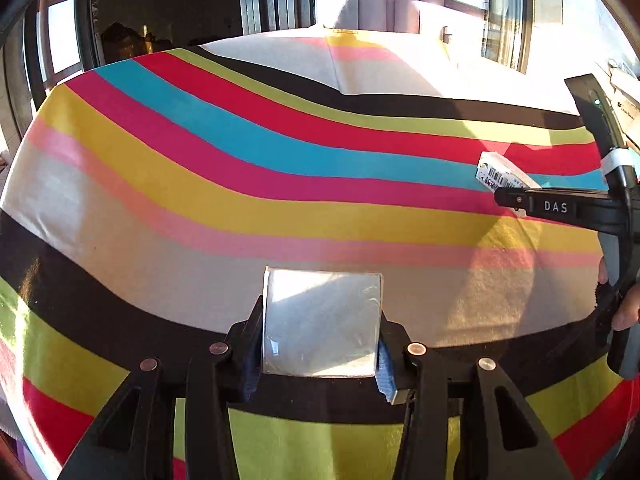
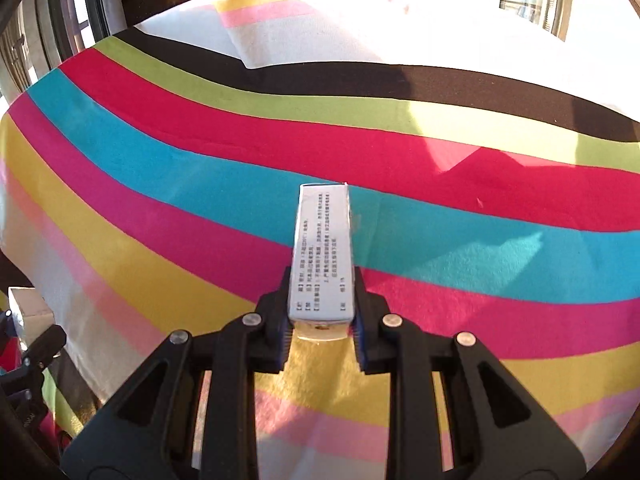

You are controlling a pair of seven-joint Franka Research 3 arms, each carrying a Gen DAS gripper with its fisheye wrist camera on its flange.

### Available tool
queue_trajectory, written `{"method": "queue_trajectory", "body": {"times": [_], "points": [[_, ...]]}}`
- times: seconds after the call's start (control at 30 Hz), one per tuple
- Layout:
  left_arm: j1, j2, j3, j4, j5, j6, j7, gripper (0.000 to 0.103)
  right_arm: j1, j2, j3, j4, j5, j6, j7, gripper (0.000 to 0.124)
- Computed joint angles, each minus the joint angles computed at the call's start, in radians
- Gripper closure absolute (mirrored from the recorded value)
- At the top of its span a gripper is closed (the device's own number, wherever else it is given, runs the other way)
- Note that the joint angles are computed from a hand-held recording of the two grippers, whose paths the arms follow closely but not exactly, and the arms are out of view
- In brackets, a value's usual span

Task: Organize objects
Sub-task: 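Carry the clear plastic square and barcode box over the storage box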

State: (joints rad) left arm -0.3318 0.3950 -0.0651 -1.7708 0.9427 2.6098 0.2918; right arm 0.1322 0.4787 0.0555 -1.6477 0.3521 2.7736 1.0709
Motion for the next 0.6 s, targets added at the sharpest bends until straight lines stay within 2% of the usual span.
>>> {"method": "queue_trajectory", "body": {"times": [0.13,0.27,0.5,0.6], "points": [[-0.007,-0.046,-0.003,-0.058,0.014,0.002,-0.033,0.057,-0.032,-0.117,0.052,-0.166,0.065,0.051,-0.116,0.096],[-0.001,-0.087,-0.021,-0.107,0.027,-0.001,-0.055,0.057,-0.037,-0.212,0.064,-0.293,0.134,0.078,-0.208,0.096],[-0.001,-0.108,-0.048,-0.134,0.053,-0.010,-0.063,0.057,-0.014,-0.307,0.036,-0.425,0.207,0.101,-0.277,0.096],[-0.009,-0.158,-0.064,-0.197,0.066,-0.014,-0.094,0.057,-0.008,-0.351,0.028,-0.477,0.240,0.102,-0.318,0.096]]}}
